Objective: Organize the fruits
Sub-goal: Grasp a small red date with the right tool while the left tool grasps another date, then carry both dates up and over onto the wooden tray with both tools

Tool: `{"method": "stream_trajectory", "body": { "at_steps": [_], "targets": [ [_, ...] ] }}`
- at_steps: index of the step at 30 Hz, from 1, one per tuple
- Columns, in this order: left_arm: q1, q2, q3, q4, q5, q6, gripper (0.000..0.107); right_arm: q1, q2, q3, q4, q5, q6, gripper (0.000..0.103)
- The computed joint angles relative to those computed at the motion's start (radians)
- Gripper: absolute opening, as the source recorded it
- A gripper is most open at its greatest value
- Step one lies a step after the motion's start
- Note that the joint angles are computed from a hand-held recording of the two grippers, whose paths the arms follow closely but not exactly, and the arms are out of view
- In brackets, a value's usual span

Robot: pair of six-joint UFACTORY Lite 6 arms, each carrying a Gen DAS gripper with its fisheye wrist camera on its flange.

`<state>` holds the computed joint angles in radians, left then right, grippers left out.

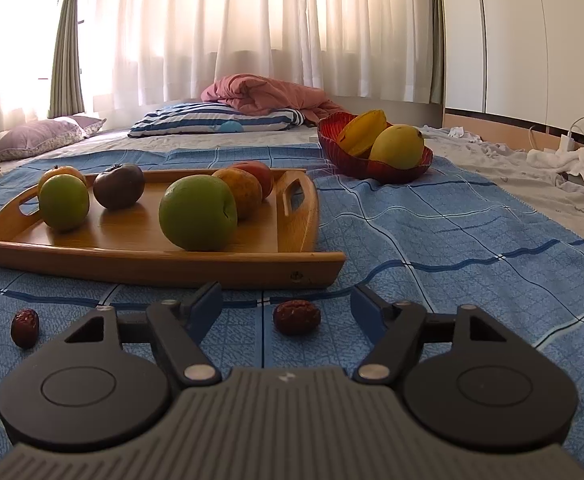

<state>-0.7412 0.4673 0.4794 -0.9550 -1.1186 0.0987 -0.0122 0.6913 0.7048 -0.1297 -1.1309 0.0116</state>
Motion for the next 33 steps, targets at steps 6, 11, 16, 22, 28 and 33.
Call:
{"method": "stream_trajectory", "body": {
  "at_steps": [6, 11, 16, 22, 28, 33],
  "targets": [
    [-0.003, -0.009, -0.017, -0.004, 0.01, -0.016, 0.063, -0.01, 0.003, 0.008, -0.017, 0.009, 0.013, 0.07],
    [0.015, -0.021, -0.02, 0.021, 0.05, -0.036, 0.06, -0.004, 0.005, 0.009, -0.002, 0.011, 0.007, 0.057],
    [0.03, -0.029, -0.023, 0.058, 0.082, -0.064, 0.046, 0.002, 0.005, 0.001, 0.005, 0.0, -0.002, 0.052],
    [0.018, -0.03, -0.017, 0.057, 0.091, -0.056, 0.029, 0.001, 0.005, 0.007, -0.003, 0.016, -0.001, 0.035],
    [0.005, -0.038, -0.011, 0.026, 0.095, -0.037, 0.024, -0.008, 0.003, -0.004, -0.014, -0.002, 0.009, 0.029],
    [-0.014, -0.062, -0.018, -0.007, 0.082, -0.008, 0.024, -0.016, 0.005, -0.024, -0.028, -0.05, 0.002, 0.028]
  ]
}}
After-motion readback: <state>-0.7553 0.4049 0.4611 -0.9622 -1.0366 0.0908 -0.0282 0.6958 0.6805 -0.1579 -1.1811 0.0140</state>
